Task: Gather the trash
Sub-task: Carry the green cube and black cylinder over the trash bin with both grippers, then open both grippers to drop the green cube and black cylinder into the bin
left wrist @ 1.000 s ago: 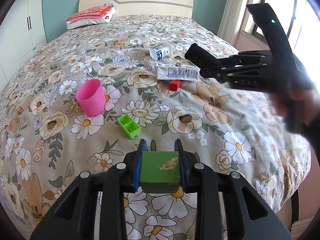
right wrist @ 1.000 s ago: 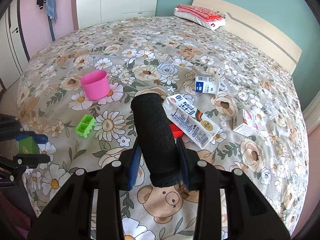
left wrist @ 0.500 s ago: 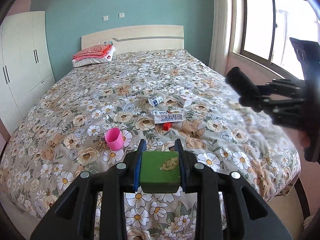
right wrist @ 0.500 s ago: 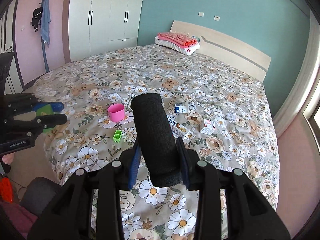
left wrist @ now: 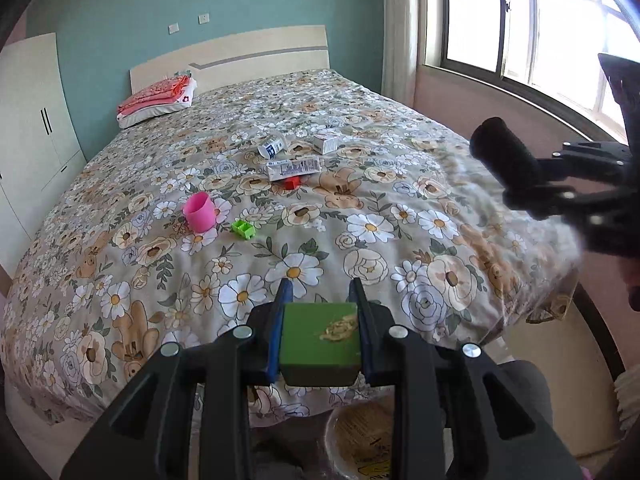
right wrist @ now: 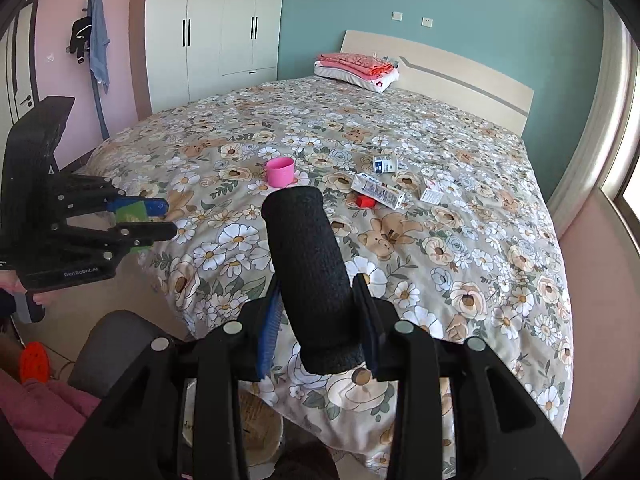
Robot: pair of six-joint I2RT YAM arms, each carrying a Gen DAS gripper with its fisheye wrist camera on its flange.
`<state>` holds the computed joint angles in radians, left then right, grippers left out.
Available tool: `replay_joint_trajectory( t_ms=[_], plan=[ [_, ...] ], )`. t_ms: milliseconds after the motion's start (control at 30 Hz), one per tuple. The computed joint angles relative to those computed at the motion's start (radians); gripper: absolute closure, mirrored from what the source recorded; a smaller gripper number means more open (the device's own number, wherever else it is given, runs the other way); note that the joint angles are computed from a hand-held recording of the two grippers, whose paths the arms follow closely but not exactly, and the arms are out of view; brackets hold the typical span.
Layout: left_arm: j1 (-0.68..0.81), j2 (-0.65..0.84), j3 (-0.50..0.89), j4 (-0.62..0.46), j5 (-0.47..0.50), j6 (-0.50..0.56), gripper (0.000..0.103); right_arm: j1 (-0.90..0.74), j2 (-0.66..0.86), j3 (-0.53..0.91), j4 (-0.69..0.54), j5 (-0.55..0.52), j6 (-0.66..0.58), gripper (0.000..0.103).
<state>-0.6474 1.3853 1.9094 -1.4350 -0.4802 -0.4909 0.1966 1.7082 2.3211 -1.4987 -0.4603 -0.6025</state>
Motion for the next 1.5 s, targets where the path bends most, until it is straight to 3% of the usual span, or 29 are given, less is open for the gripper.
replay_joint_trajectory(
  t_ms=[133, 233, 433, 667, 833, 1133, 1500],
  plan=[
    [-0.065, -0.099, -0.26, 0.059, 0.035, -0.078, 0.071, 0.023, -0.239, -0.489, 0.186, 0.026, 0.002, 0.067],
    [-0.09, -0.152, -0.435, 0.111, 0.081, -0.13, 0.071, 0.044, -0.336, -0.739, 0.269, 0.047, 0.0, 0.067],
    [-0.097, -0.217, -0.733, 0.248, 0.203, -0.202, 0.071, 0.094, -0.426, -1.126, 0.421, 0.116, 0.044, 0.067],
    [-0.073, -0.172, -0.994, 0.454, 0.355, -0.233, 0.071, 0.151, -0.382, -1.415, 0.595, 0.19, 0.142, 0.067],
    [-0.035, -0.081, -1.106, 0.607, 0.441, -0.252, 0.071, 0.185, -0.26, -1.508, 0.706, 0.225, 0.253, 0.067],
    [0.036, 0.134, -1.175, 0.826, 0.552, -0.274, 0.071, 0.259, 0.033, -1.501, 0.843, 0.278, 0.423, 0.067],
    [0.084, 0.301, -1.176, 0.934, 0.619, -0.26, 0.071, 0.283, 0.272, -1.466, 0.925, 0.267, 0.536, 0.066]
  ],
)
